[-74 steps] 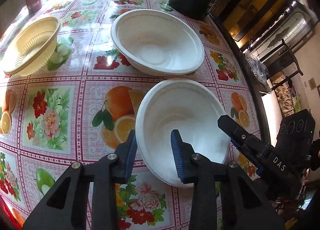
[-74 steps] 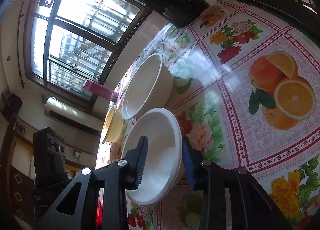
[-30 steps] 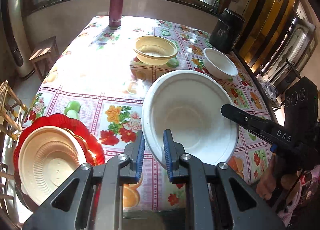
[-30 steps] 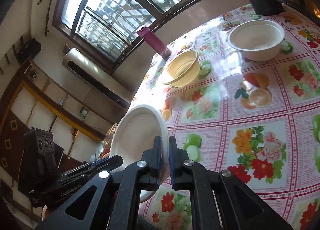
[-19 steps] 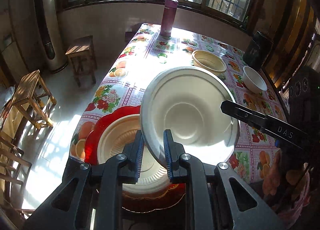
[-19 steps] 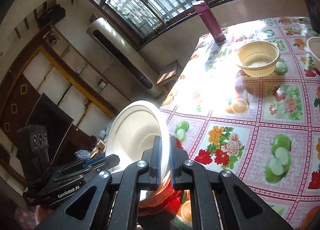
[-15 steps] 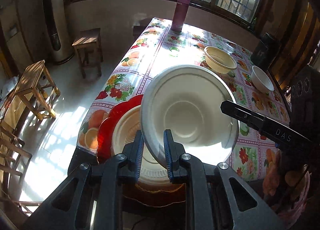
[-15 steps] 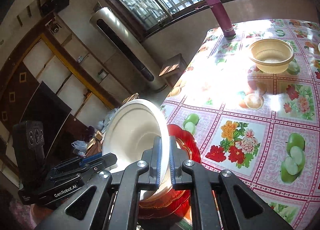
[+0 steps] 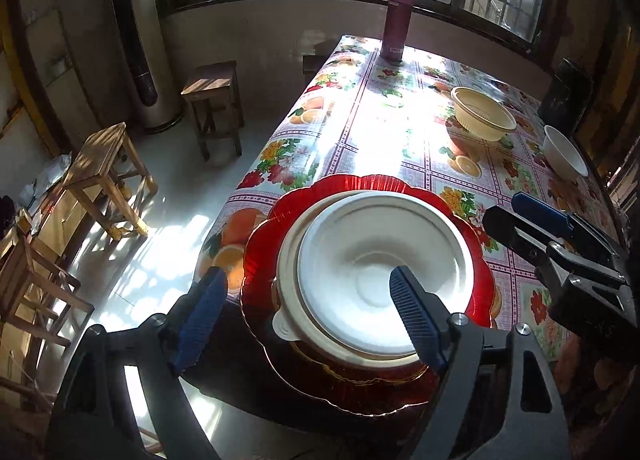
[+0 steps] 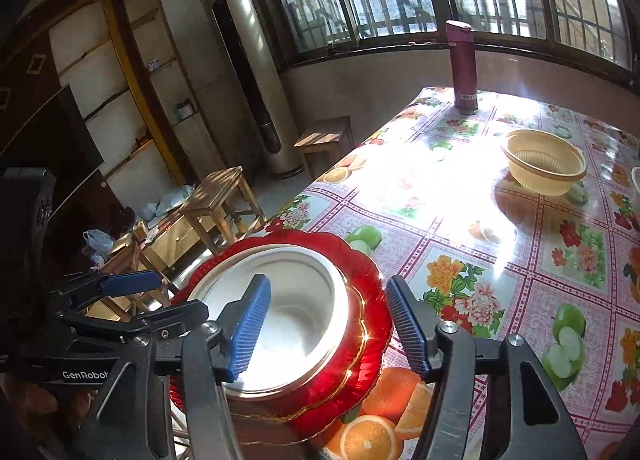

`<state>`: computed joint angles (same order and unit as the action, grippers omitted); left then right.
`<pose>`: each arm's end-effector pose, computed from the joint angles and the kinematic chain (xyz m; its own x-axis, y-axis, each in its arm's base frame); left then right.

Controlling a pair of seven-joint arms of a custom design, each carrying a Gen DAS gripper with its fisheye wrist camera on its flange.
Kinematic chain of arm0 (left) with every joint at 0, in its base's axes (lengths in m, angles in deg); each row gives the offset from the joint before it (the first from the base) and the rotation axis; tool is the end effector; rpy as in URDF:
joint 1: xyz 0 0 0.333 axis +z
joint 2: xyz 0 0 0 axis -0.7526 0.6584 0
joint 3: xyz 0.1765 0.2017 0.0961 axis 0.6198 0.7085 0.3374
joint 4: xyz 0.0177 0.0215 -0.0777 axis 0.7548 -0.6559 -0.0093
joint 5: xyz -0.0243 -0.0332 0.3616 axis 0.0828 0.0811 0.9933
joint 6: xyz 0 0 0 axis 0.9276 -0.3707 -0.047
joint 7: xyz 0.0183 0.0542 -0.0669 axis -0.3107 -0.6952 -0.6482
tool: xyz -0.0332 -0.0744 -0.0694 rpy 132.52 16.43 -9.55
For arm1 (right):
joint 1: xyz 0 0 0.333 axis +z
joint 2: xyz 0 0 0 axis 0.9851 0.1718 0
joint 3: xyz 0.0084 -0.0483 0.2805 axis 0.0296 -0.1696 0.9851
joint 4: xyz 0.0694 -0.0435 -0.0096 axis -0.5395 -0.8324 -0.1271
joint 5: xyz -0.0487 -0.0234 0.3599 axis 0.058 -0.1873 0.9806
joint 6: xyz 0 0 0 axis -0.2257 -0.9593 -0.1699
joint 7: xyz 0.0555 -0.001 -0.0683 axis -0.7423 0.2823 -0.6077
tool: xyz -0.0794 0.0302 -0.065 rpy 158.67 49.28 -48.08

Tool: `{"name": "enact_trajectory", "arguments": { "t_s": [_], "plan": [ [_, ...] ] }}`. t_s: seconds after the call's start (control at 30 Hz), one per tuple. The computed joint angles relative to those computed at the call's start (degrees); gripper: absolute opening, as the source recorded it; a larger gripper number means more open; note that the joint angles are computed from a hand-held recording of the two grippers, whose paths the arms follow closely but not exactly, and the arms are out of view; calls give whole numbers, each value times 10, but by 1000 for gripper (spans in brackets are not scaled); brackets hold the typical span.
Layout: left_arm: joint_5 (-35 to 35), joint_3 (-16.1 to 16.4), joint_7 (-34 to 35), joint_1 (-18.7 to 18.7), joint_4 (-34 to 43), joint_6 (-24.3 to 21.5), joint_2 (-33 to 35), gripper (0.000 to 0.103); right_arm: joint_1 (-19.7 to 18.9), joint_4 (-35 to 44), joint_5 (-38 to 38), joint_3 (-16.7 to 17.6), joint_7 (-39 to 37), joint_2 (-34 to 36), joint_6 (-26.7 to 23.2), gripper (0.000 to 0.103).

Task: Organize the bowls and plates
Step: 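Lift the white bowl with both grippers and carry it over the red plate stack, then lower the white bowl onto the stack and open both grippers, then move both open grippers to the second white paper bowl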

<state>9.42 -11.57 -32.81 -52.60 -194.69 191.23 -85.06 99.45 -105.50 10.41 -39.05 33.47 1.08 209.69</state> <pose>0.4727 -0.1387 0.4965 0.2618 -0.9650 0.0184 -0.7524 -0.2159 -0.6222 0.5637 0.2609 0.4813 0.5277 -0.8355 -0.1531 -0.6311 -0.2650 -0.7290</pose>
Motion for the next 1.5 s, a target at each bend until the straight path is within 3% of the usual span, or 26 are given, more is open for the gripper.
{"name": "enact_trajectory", "arguments": {
  "t_s": [0.13, 0.2, 0.3, 0.4, 0.63, 0.9, 1.27, 1.5],
  "plan": [
    [89, -24, -84, 28, -17, 52, -32, 95, -42, -14, 141, 24, -127, -26, 22, 75],
    [111, -27, -105, 31, -17, 99, -33, 103, -50, -25, 208, 22, -184, -40, 44, 87],
    [97, -24, -92, 16, 0, 160, -8, 103, -57, -41, 263, 3, -238, -59, 47, 91],
    [73, -28, -58, -7, 44, 181, 41, 103, -66, -55, 299, -21, -268, -74, 41, 97],
    [-14, -32, 37, -75, 193, 126, 184, 103, -101, -82, 313, -73, -265, -98, 15, 102],
    [-72, -28, 112, -138, 379, 12, 328, 103, -166, -49, 286, -117, -215, -83, -73, 103],
    [-68, 6, 148, -215, 654, -120, 496, 103, -232, 57, 331, -112, -197, -20, -84, 103],
    [-32, 55, 170, -275, 868, -197, 611, 103, -265, 141, 369, -88, -172, 35, -88, 103]
  ]
}}
